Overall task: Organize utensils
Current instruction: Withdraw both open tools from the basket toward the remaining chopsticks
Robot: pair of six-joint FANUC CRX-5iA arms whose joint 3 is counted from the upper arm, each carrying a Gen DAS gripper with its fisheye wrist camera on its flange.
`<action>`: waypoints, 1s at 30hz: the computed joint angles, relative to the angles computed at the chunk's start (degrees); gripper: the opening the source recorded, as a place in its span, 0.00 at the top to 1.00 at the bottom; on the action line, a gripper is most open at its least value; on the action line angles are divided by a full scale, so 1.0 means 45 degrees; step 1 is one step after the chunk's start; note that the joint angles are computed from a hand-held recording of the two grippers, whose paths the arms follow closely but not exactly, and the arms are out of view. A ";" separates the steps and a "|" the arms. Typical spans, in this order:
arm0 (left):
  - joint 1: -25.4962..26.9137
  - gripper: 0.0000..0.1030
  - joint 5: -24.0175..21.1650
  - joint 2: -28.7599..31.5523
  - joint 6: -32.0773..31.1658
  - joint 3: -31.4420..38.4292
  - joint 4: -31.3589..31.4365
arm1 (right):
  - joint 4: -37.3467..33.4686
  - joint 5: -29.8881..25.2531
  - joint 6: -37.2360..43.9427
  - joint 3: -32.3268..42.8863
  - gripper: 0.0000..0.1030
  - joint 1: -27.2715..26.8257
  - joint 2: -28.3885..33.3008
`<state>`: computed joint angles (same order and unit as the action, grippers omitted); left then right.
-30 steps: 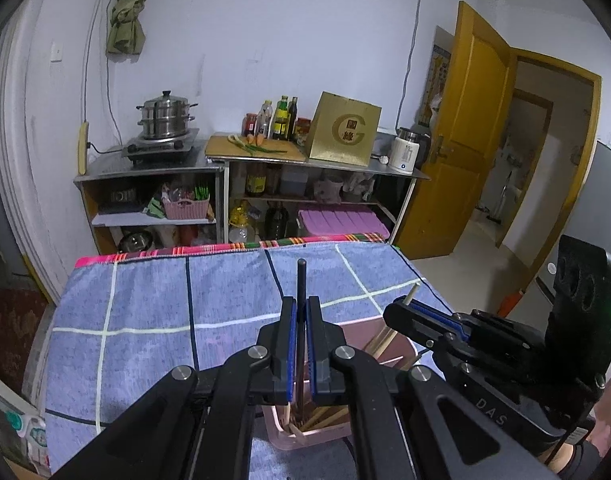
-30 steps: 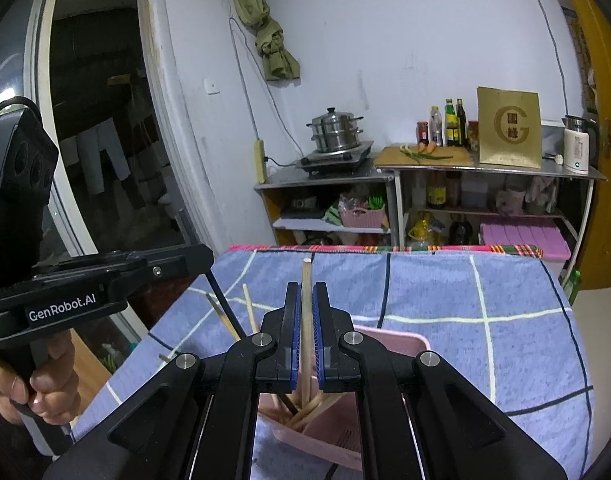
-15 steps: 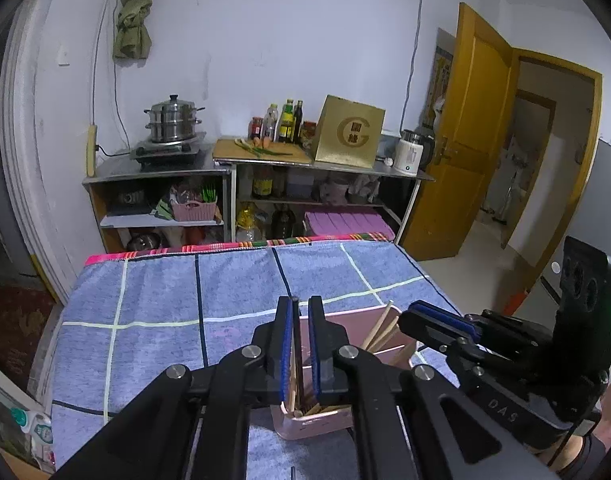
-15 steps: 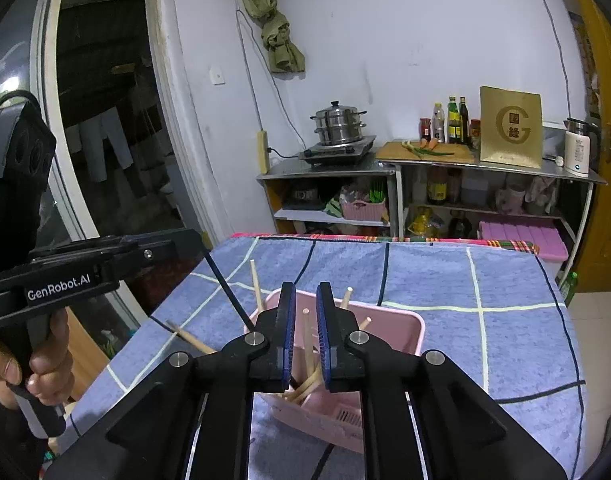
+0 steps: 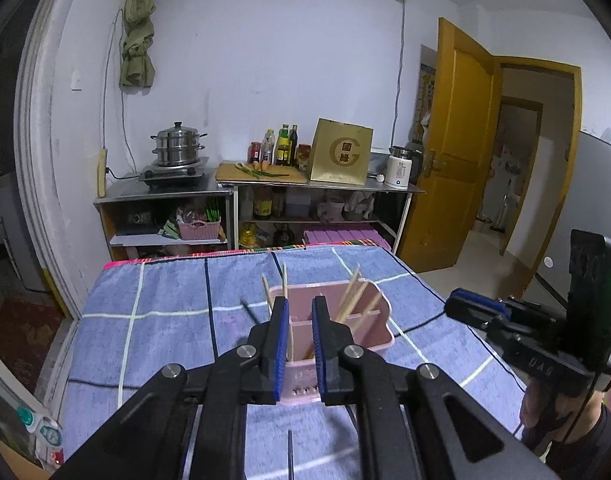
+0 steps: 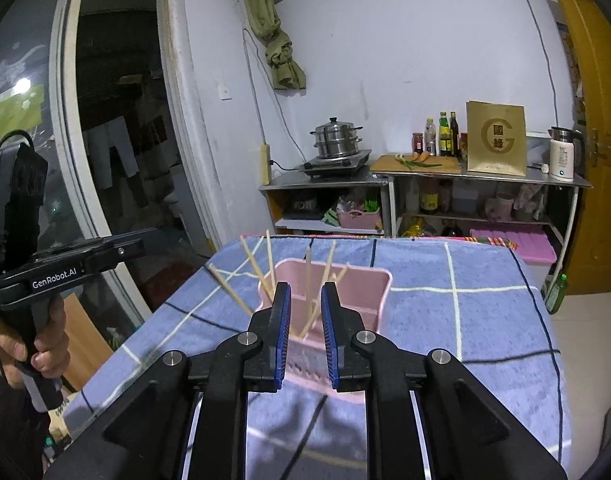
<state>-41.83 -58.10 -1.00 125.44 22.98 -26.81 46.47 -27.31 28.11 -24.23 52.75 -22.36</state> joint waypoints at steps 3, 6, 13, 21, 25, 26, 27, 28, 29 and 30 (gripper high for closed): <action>-0.0595 0.90 0.0004 -0.0499 0.0753 -0.0678 -0.0643 | 0.0538 -0.0087 -0.0721 -0.0746 0.85 0.0230 -0.0649; -0.1153 0.90 -0.0077 -0.0873 0.1378 -0.1231 -0.1197 | 0.0746 -0.0326 -0.1070 -0.1228 0.84 0.0502 -0.1135; -0.2153 0.90 -0.0273 -0.1398 0.2428 -0.2147 -0.2021 | 0.0940 -0.1234 -0.1245 -0.2075 0.84 0.1286 -0.1935; -0.2275 0.90 -0.0310 -0.1636 0.2713 -0.3073 -0.1640 | 0.0506 -0.1774 -0.1466 -0.2744 0.84 0.1574 -0.2468; -0.2016 0.90 -0.0273 -0.1548 0.2550 -0.3409 -0.1148 | 0.0078 -0.2007 -0.1341 -0.2892 0.84 0.1630 -0.2548; -0.1943 0.90 -0.0297 -0.1506 0.2500 -0.3460 -0.1031 | 0.0015 -0.2052 -0.1330 -0.2930 0.84 0.1650 -0.2561; -0.1859 0.90 -0.0287 -0.1451 0.2444 -0.3523 -0.0892 | -0.0165 -0.2127 -0.1217 -0.2921 0.84 0.1640 -0.2527; -0.1825 0.90 -0.0304 -0.1386 0.2418 -0.3541 -0.0806 | -0.0297 -0.2204 -0.1147 -0.2938 0.84 0.1637 -0.2506; -0.1717 0.89 -0.0337 -0.1294 0.2309 -0.3587 -0.0629 | -0.0387 -0.2278 -0.1130 -0.2982 0.84 0.1652 -0.2498; -0.1640 0.89 -0.0362 -0.1217 0.2243 -0.3623 -0.0516 | -0.0508 -0.2309 -0.1065 -0.3009 0.84 0.1621 -0.2471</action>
